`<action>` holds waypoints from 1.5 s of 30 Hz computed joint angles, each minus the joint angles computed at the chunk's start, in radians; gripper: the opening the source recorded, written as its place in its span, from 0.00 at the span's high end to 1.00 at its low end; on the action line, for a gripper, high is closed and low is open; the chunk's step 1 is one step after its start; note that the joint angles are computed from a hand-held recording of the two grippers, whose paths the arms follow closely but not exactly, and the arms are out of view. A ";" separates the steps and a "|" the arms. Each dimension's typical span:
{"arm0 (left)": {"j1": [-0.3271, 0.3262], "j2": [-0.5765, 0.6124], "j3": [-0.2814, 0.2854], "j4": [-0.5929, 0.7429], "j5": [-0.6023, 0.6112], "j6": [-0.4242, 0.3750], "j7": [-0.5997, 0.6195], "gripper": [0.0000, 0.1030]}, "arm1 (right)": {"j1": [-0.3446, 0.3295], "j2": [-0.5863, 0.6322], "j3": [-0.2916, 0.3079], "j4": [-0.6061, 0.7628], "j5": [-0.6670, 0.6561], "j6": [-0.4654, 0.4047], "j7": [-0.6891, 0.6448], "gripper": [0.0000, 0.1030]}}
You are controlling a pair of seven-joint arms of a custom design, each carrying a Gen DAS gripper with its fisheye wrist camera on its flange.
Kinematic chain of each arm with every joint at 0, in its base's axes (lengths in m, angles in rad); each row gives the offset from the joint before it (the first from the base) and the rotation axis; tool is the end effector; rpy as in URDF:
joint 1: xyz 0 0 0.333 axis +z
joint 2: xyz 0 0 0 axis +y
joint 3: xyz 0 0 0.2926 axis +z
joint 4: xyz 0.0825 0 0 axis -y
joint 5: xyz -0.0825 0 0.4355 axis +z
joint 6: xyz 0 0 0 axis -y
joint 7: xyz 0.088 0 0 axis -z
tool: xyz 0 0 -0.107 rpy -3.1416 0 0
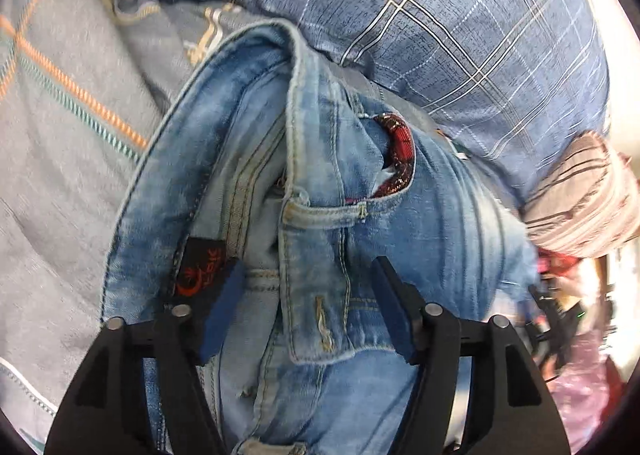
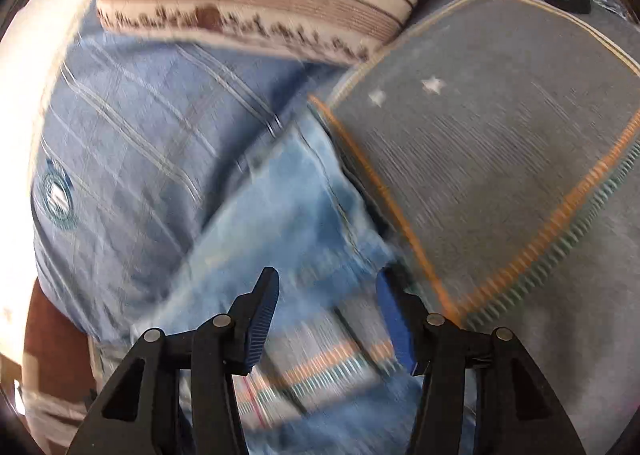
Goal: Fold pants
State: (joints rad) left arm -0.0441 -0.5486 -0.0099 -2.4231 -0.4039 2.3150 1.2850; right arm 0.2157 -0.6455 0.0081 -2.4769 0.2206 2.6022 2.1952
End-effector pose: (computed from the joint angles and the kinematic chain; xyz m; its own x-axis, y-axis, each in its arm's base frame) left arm 0.4826 -0.0338 0.5163 0.3202 -0.8275 0.4612 -0.8449 -0.4696 -0.2561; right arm 0.4587 0.1002 0.5679 -0.2998 -0.7696 -0.5638 -0.6901 0.5829 -0.4288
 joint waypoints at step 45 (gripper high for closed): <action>0.023 0.270 -0.007 0.346 -0.075 -0.350 0.494 0.40 | 0.435 0.507 0.212 0.494 0.203 -0.229 -0.470 0.58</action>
State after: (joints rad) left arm -0.0210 -0.2784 -0.0168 -2.0766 -0.4789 1.9646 1.7793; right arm 0.6509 -0.1387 0.2201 -1.9829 0.4232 2.3729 1.7250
